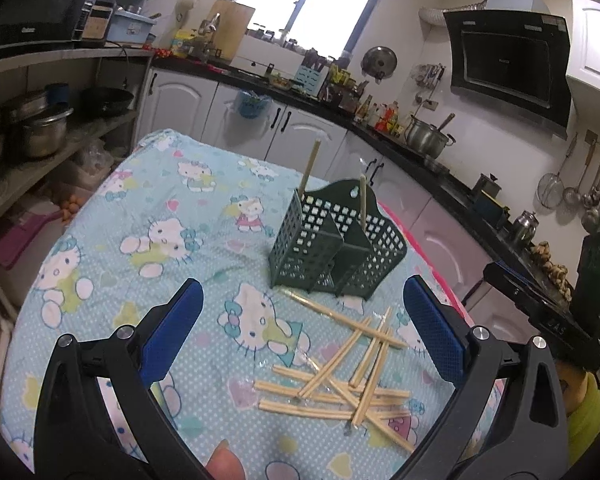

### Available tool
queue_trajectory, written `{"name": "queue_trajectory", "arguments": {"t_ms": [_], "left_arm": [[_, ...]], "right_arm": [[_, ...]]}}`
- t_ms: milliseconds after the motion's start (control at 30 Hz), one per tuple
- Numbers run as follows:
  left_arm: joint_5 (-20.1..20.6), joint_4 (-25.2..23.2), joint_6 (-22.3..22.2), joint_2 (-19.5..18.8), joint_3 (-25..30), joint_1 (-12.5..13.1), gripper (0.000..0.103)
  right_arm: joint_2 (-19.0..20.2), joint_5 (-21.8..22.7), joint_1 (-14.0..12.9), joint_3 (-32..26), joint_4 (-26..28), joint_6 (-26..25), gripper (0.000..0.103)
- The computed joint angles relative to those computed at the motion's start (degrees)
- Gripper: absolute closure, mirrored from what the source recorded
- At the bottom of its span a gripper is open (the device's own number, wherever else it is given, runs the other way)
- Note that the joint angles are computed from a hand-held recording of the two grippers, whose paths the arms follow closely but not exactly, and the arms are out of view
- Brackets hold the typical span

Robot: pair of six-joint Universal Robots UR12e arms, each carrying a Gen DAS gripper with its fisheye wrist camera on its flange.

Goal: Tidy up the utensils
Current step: 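Withdraw both open tools from the caddy back toward the chopstick pile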

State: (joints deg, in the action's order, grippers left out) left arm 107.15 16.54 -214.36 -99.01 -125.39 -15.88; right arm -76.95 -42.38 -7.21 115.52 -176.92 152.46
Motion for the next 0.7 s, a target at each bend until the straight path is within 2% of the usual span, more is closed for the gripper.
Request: {"name": "queue_trajectory", "arguments": {"t_ms": [167,433,700], "left_arm": [[-1.09,0.01,1.44,-0.76,-0.30,-0.51,0.011],[-3.67,-1.34,1.07,-1.36,-1.03,-0.51,0.011],[-6.67,-3.01,4.59,-2.57,-0.85,-0.90,0.011]], "right_arm": [[-0.06,-0.53,-0.16,0.45,1.18,-1.69,0.031],[0.27,-2.25,-0.43,0.95,3.28,-4.16,0.031],[0.80,-4.36,-0.87,1.44,5.02,-6.26,0.031]]}}
